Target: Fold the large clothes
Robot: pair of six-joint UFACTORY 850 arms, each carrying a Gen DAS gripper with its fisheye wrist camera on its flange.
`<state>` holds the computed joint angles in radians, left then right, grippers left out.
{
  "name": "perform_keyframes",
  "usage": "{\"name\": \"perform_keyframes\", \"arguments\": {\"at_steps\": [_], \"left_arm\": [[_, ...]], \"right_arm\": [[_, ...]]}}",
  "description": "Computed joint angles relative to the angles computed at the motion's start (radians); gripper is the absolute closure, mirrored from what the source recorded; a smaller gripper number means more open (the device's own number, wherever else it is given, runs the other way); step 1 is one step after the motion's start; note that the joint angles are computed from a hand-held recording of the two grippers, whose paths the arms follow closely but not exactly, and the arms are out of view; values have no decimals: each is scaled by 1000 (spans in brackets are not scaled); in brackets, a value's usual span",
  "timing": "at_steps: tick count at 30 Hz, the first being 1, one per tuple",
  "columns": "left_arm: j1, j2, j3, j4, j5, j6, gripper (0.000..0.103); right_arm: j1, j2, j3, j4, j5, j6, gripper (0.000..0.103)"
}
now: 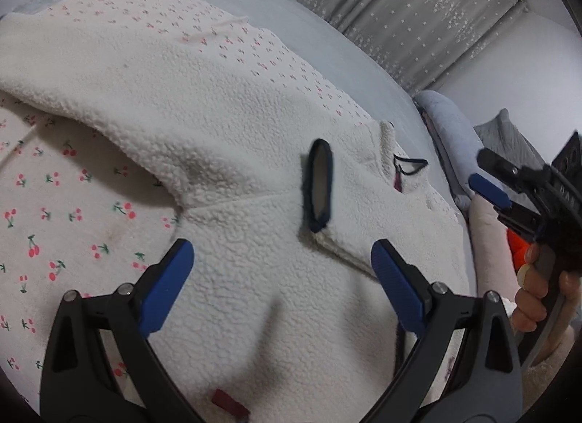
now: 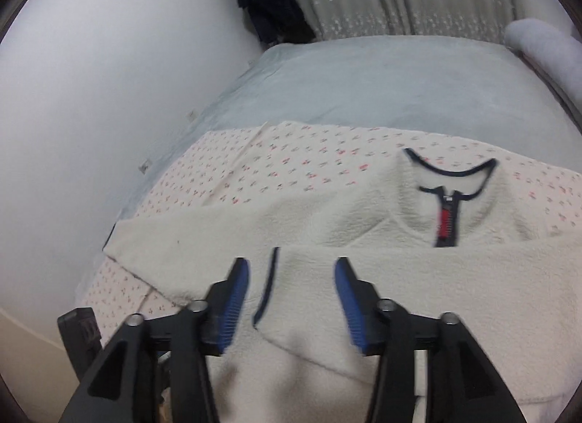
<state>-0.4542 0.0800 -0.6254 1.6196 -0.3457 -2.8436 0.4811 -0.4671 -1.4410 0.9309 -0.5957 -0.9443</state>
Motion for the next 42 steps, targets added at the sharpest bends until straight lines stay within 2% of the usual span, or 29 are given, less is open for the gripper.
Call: {"name": "perform_keyframes", "arguments": {"at_steps": [2, 3, 5, 8, 11, 12, 14, 16, 17, 18, 19, 21, 23, 25, 27, 30, 33, 35, 36, 37, 38, 40, 41, 42], "left_arm": [[20, 3, -11, 79, 43, -6, 5], [25, -5, -31, 64, 42, 51, 5], [52, -38, -81, -63, 65, 256, 5], [124, -145, -180, -287, 161, 570, 8], [164, -262, -278, -561, 175, 884, 15], [173, -295, -305, -653, 168, 988, 20], [173, -369, -370, -831, 97, 1198, 34], [169, -414, -427, -878, 30, 1303, 53], [165, -415, -434, -843, 29, 1293, 69], [155, -413, -439, -776, 32, 1242, 92], [137, -402, -440, -672, -8, 1148, 93], [109, -333, -404, -462, -34, 939, 94], [82, -263, -356, -314, -90, 742, 94], [68, -263, -346, -291, -163, 685, 94], [80, -303, -368, -411, -211, 793, 94], [123, -345, -362, -526, -128, 875, 94], [139, -353, -334, -426, -76, 767, 94], [146, -350, -325, -383, -57, 723, 94], [147, -346, -323, -373, -53, 713, 94], [147, -341, -320, -357, -51, 700, 94], [147, -335, -317, -319, -49, 670, 94], [141, -322, -311, -171, -57, 544, 95], [134, -318, -304, -83, -71, 474, 95], [128, -324, -302, -38, -79, 443, 94]], "right_arm": [[-35, 39, 32, -19, 24, -18, 42], [-58, 57, 51, -23, 51, -38, 39], [-99, 70, 69, -25, 94, -58, 30], [-166, 57, 71, -59, 96, -30, 30], [-232, 42, 72, -76, 99, -23, 29], [-246, 35, 68, -84, 103, -17, 29], [-280, 17, 57, -100, 113, -1, 28], [-317, -8, 37, -109, 117, 20, 26], [-337, -22, 25, -109, 109, 24, 25], [-360, -45, 4, -102, 103, 36, 25], [-376, -53, -4, -95, 93, 41, 25], [-410, -90, -41, -71, 61, 56, 25], [-436, -128, -79, -10, 10, 38, 24], [-460, -181, -129, 63, -51, 31, 24], [-471, -234, -180, 100, -104, 61, 24], [-473, -333, -286, 128, -230, 137, 24], [-461, -417, -372, 185, -309, 170, 24], [-448, -455, -411, 213, -327, 190, 27], [-437, -464, -420, 215, -303, 207, 32], [-430, -470, -427, 206, -291, 214, 67], [-417, -450, -394, 209, -236, 179, 85], [-388, -325, -258, 274, -65, -3, 87], [-386, -281, -209, 337, -27, -108, 88], [-378, -236, -158, 392, 45, -212, 88]]}}
